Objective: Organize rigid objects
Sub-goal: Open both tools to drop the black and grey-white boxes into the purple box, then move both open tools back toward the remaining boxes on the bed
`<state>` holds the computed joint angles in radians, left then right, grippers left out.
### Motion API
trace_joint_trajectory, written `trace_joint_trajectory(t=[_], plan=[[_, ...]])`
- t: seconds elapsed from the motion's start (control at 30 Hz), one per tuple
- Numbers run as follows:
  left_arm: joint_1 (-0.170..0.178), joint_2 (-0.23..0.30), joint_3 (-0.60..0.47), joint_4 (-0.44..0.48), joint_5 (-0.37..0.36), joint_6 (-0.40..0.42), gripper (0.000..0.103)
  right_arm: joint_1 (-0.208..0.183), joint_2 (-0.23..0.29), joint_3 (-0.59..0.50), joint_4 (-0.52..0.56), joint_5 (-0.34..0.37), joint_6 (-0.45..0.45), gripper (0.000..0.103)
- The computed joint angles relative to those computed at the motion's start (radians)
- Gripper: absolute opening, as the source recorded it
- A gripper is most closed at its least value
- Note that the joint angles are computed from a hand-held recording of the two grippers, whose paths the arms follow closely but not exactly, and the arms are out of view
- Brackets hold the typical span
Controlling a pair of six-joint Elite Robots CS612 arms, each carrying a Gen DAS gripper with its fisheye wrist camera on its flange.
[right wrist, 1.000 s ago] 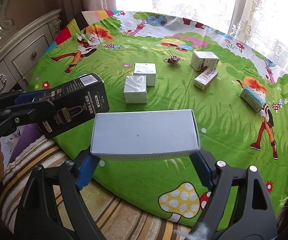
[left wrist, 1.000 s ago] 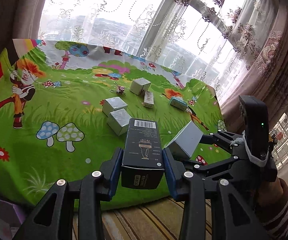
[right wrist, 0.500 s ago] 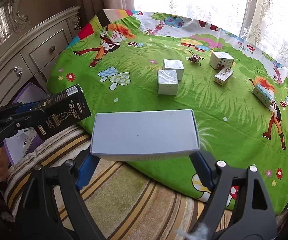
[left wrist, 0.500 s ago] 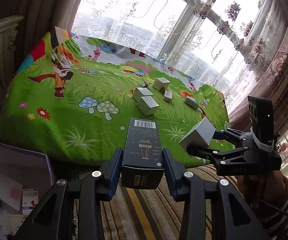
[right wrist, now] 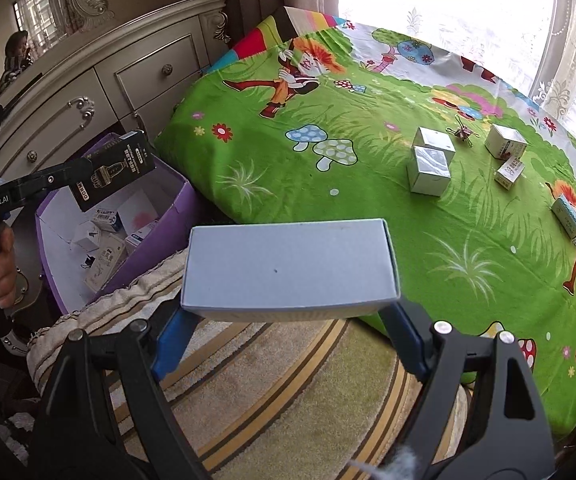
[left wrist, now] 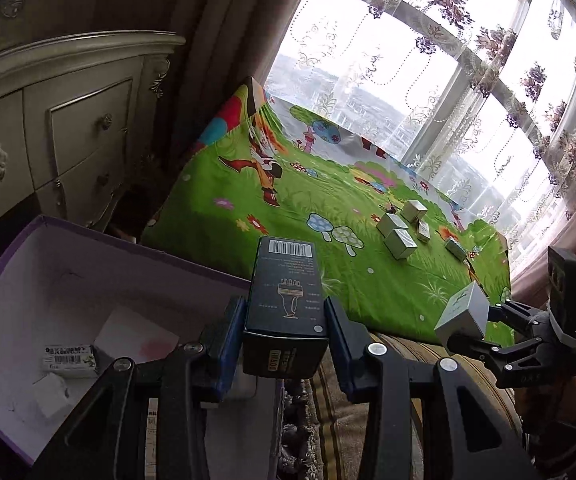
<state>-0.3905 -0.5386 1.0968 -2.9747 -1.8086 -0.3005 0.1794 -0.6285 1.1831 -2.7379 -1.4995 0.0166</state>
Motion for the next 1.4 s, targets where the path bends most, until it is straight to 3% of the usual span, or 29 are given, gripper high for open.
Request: trace_joint_trajectory(t=[0.33,0.9,1.07,1.2,1.33,1.4], plan=[[0.035,-0.028,0.058,0.006,0.135,-0.084,0.041,0.049,0.045,-0.100,0.082,0.047,-0.105,0.087],[0.085,-0.033,0.119,-0.023,0.205,-0.211,0.041,0.118,0.170,-0.353,0.282,0.103,-0.260,0.087],[0.096,-0.027,0.124,-0.026,0.183,-0.260,0.049,0.129,0.210,-0.434,0.344,0.118,-0.273,0.088],[0.095,-0.027,0.129,-0.027,0.190,-0.278,0.061,0.135,0.234,-0.480,0.382,0.132,-0.294,0.089],[0.085,-0.030,0.131,-0.009,0.250,-0.289,0.072,0.139,0.248,-0.502,0.396,0.118,-0.301,0.092],[0.079,-0.032,0.131,0.001,0.287,-0.286,0.073,0.136,0.250,-0.505,0.399,0.123,-0.295,0.092]])
